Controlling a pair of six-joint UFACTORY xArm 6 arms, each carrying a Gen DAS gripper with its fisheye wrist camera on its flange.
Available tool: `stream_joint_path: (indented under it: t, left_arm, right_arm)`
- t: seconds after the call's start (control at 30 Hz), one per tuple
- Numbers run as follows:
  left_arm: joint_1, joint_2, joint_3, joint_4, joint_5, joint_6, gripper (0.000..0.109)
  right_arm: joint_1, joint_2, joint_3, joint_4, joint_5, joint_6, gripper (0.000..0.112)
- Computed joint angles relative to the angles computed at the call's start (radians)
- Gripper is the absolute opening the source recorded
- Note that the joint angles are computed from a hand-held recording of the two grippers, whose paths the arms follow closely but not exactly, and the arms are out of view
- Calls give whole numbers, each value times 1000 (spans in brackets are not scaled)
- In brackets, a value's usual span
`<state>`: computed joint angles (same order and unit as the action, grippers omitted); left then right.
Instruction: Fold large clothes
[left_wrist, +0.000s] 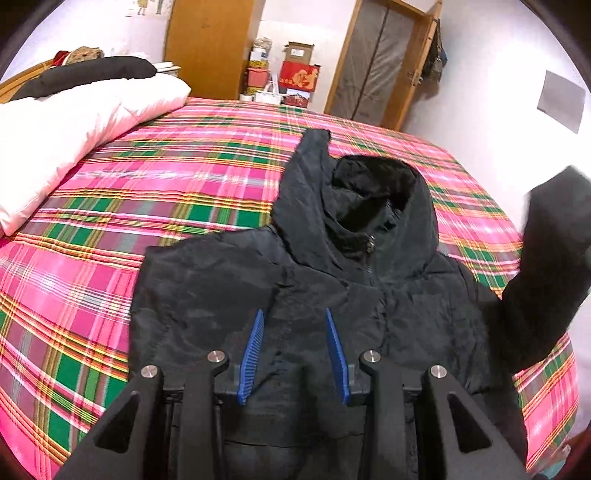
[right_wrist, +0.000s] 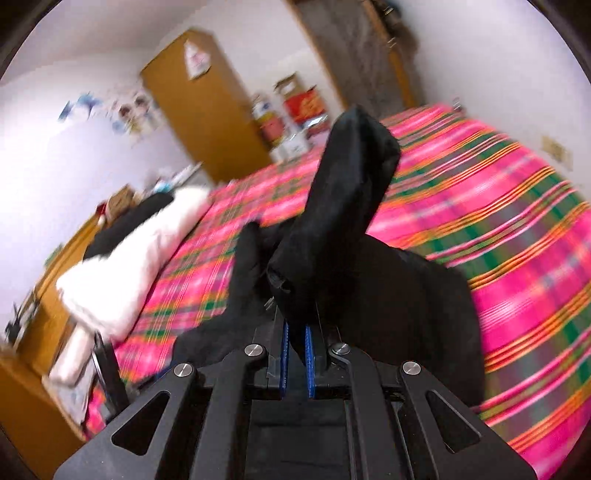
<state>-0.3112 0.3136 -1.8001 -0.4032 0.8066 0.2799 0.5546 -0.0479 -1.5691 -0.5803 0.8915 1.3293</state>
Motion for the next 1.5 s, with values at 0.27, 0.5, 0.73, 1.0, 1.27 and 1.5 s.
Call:
stream_joint_path:
  t: [0.27, 0.5, 0.73, 1.0, 1.27, 1.5]
  left_arm:
    - [35, 32, -54, -36, 29, -37, 36]
    - [39, 43, -70, -65, 42, -37, 36]
    - [49, 47, -76, -154, 60, -32, 40]
    - [69, 95, -142, -301, 191, -22, 58]
    - [34, 237, -303, -235, 409, -114, 57]
    - [-20, 77, -81, -111, 183, -22, 7]
  right_arm:
    - [-20, 226, -33, 267, -156, -128, 7]
    - [-26, 270, 10, 375, -254, -182, 16]
    - [-15, 237, 15, 404, -285, -240, 61]
    - [6, 74, 129, 181, -203, -100, 61]
    - [-35, -155, 355, 36, -36, 117, 61]
    - [-47, -185, 351, -33, 125, 100, 39]
